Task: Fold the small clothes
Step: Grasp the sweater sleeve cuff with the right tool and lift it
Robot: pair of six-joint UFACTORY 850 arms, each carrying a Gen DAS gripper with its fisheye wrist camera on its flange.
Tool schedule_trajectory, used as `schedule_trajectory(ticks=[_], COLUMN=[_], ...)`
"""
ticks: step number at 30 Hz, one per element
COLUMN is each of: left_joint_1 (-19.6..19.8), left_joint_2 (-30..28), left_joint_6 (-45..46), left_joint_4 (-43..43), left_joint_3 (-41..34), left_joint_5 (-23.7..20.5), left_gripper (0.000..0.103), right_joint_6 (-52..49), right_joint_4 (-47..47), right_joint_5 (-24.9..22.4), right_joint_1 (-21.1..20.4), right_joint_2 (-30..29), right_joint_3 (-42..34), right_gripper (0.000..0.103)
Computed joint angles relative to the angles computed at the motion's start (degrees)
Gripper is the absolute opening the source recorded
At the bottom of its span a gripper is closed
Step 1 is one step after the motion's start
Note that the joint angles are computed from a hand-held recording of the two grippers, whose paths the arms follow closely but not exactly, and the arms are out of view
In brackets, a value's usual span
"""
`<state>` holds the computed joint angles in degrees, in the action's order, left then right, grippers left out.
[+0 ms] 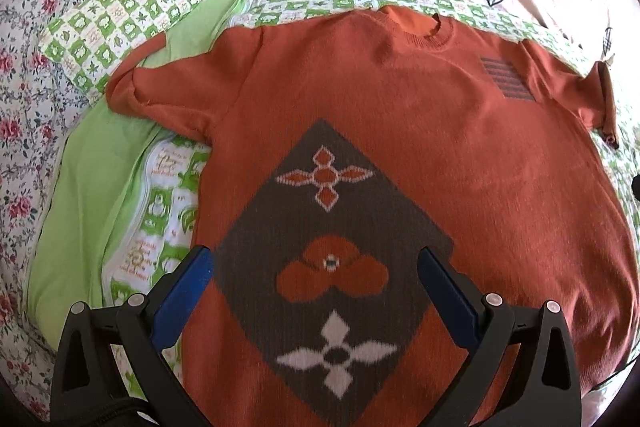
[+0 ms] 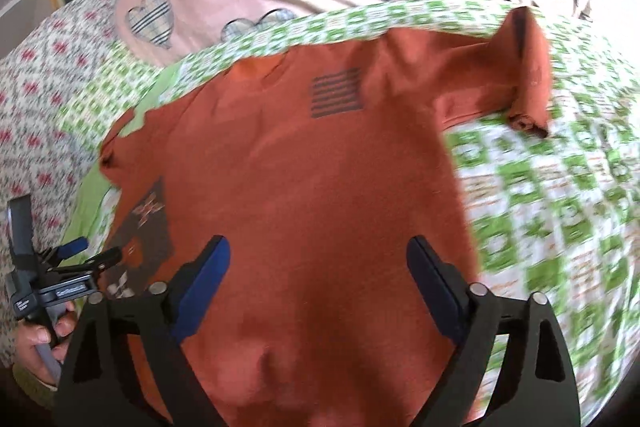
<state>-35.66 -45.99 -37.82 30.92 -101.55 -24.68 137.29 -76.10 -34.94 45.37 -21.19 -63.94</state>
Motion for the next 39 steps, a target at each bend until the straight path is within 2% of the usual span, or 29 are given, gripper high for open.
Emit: schedule_trajectory(ticks=[3, 10, 13, 21, 22, 23, 24, 25, 28, 31, 34, 39], left_joint_1=[0.0, 0.2, 0.0, -0.5, -0.5, -0.5, -0.5, -0.5, -0.1, 0.1, 0.5, 1.5], left_joint_2=[-1.5, -5.3, -7.4, -12.8, -13.6, -14.1, -14.8, -15.2, -16.1, -15.2, -13.6, -10.1], left_joint_6=[0.1, 3.5, 5.4, 10.2, 10.7, 10.8, 11.2, 11.4, 12.4, 13.2, 14.1, 15.4], left_joint_4=[0.6, -2.1, -3.7, -7.2, -7.4, -7.5, -7.9, -8.2, -9.8, -11.2, -12.4, -15.0], left_joint_3=[-2.7, -9.5, -12.9, -21.4, -22.7, -23.5, -24.7, -25.3, -26.7, -25.4, -22.7, -16.9], left_joint_5=[-0.5, -1.7, -3.6, -7.3, -7.9, -8.1, -8.6, -8.9, -8.9, -7.6, -5.7, -1.7], left_gripper=[0.102, 0.102, 0.102, 0.102, 0.102, 0.102, 0.102, 0.102, 0.102, 0.102, 0.102, 0.102], right_joint_6=[0.8, 4.0, 4.7, 3.2, 3.8, 4.0, 4.8, 5.6, 3.5, -0.5, -5.6, -15.2], right_joint_4=[0.8, 1.0, 0.7, 0.7, -0.3, -1.2, -2.4, -3.6, -4.4, -4.8, -5.4, -4.7], right_joint_5=[-1.3, -3.1, -1.8, 2.6, 3.5, 4.2, 4.3, 3.2, -1.0, -1.5, 1.0, 10.5], right_joint_1=[-1.7, -8.8, -12.3, -18.8, -19.3, -19.6, -19.6, -19.0, -16.3, -14.5, -13.3, -12.1], right_joint_2=[2.3, 7.6, 8.2, 6.7, 6.5, 6.5, 6.6, 7.2, 8.0, 7.5, 5.2, -3.1], right_joint_3=[3.0, 9.7, 10.8, 11.2, 11.4, 11.5, 11.7, 11.9, 10.2, 6.8, 1.2, -11.8], right_gripper=[0.078, 0.057, 0.051, 0.051, 0.041, 0.031, 0.013, 0.01, 0.01, 0.01, 0.01, 0.01])
